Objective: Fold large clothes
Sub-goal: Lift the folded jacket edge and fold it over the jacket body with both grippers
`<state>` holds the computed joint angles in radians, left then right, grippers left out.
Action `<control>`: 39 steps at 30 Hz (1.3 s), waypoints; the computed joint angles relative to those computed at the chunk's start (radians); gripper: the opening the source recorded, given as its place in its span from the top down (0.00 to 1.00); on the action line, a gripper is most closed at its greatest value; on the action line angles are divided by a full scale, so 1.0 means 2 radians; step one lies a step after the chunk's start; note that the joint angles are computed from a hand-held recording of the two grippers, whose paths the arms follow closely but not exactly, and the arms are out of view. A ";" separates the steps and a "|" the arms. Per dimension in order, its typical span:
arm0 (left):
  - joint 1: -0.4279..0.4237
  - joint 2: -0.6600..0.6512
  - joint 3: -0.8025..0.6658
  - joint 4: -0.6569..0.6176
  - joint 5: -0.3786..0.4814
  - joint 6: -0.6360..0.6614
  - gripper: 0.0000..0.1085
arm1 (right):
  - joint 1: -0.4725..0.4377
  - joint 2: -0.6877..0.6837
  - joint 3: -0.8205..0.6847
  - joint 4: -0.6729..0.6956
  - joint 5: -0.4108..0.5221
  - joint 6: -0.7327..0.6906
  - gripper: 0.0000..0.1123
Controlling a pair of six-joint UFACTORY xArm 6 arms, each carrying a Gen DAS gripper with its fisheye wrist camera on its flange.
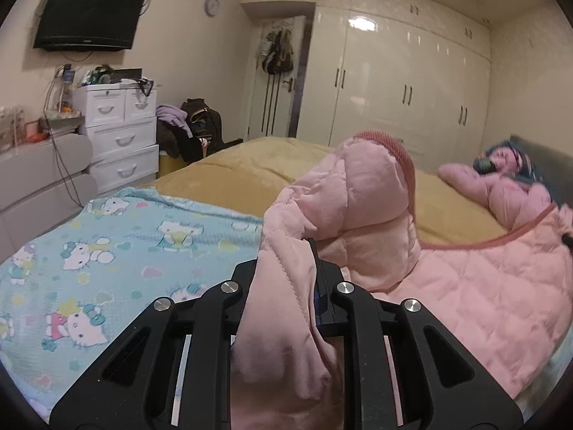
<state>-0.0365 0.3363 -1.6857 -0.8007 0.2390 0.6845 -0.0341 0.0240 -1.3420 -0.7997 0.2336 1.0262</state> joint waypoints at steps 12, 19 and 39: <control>0.000 0.082 -0.095 0.101 0.015 -0.105 0.89 | -0.007 0.109 -0.105 0.091 0.038 -0.037 0.86; 0.001 0.132 -0.143 0.156 0.029 -0.137 0.89 | -0.011 0.146 -0.119 0.080 0.057 -0.007 0.86; 0.011 0.234 -0.261 0.268 0.144 -0.223 0.84 | -0.008 0.212 -0.139 0.182 0.120 -0.050 0.67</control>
<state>-0.0148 0.8050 -2.2076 -0.2643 0.5265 0.2387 -0.0496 0.4484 -1.6207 -0.4352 0.4743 0.9270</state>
